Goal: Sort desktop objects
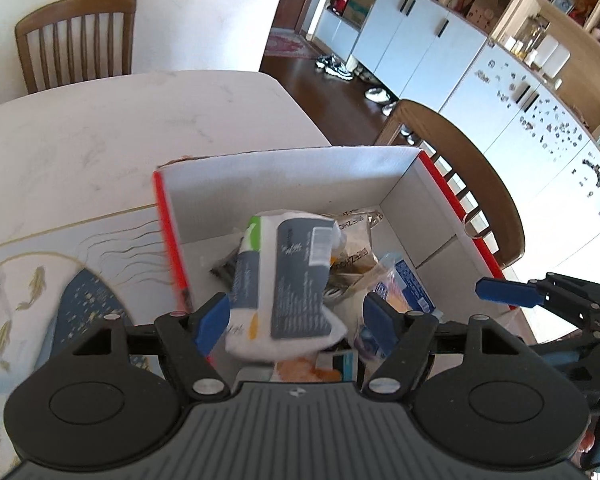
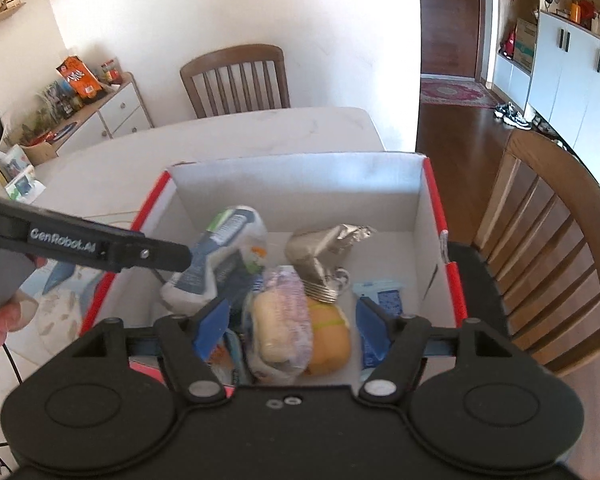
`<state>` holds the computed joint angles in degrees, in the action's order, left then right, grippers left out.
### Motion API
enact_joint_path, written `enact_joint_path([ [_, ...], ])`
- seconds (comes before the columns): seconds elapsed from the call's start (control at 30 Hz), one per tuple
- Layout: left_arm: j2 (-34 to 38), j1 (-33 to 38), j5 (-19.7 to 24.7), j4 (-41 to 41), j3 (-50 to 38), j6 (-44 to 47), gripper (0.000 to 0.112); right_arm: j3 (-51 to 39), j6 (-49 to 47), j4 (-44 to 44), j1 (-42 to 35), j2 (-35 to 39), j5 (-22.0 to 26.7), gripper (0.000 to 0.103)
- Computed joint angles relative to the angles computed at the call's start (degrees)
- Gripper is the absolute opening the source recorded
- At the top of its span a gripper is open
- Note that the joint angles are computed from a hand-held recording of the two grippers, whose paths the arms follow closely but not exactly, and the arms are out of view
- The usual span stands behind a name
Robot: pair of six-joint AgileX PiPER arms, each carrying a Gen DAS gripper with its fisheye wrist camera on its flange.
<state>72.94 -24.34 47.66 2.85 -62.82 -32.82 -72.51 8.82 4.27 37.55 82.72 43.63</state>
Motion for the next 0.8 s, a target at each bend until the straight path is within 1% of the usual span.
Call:
enact_joint_path([
  [0.1, -3.70, -0.57, -0.53, 0.21, 2.64, -0.80, 0.075, 0.29, 2.50, -1.71, 1.90, -0.98, -0.25, 0.071],
  [0.23, -7.38, -3.62, 1.19, 5.02, 3.91, -3.41, 0.076, 0.68, 6.88, -4.50, 4.09, -2.27, -0.33, 0.072],
  [0.27, -7.86, -3.86, 1.40, 5.44, 3.96, -3.45, 0.077, 0.87, 7.88, -4.94, 4.47, -2.57, -0.50, 0.073],
  [0.33, -9.23, -5.15, 2.58, 7.18, 4.15, -4.96, 0.083, 1.24, 10.35, -6.07, 5.41, -3.33, -0.82, 0.073],
  [0.53, -11.70, -7.60, 4.83, 9.28, 4.27, -6.18, 0.085, 2.44, 17.64, -10.17, 8.38, -4.76, -1.31, 0.077],
  [0.57, -12.11, -8.06, 5.29, 9.60, 4.36, -6.51, 0.085, 2.80, 19.05, -11.10, 8.99, -5.07, -1.60, 0.080],
  [0.6, -12.43, -8.37, 5.46, 9.80, 4.56, -6.66, 0.089, 3.61, 20.15, -11.74, 9.47, -5.73, -2.37, 0.086],
  [0.63, -12.84, -8.50, 5.45, 9.82, 4.90, -6.78, 0.098, 4.18, 21.66, -12.83, 10.18, -6.28, -2.86, 0.089],
  [0.67, -13.43, -8.70, 5.36, 9.90, 5.47, -6.86, 0.103, 4.41, 24.39, -15.31, 11.37, -6.61, -2.72, 0.092],
  [0.8, -15.12, -9.92, 5.47, 10.79, 6.86, -6.52, 0.103, 5.15, 33.35, -22.99, 15.52, -7.69, -1.44, 0.092],
])
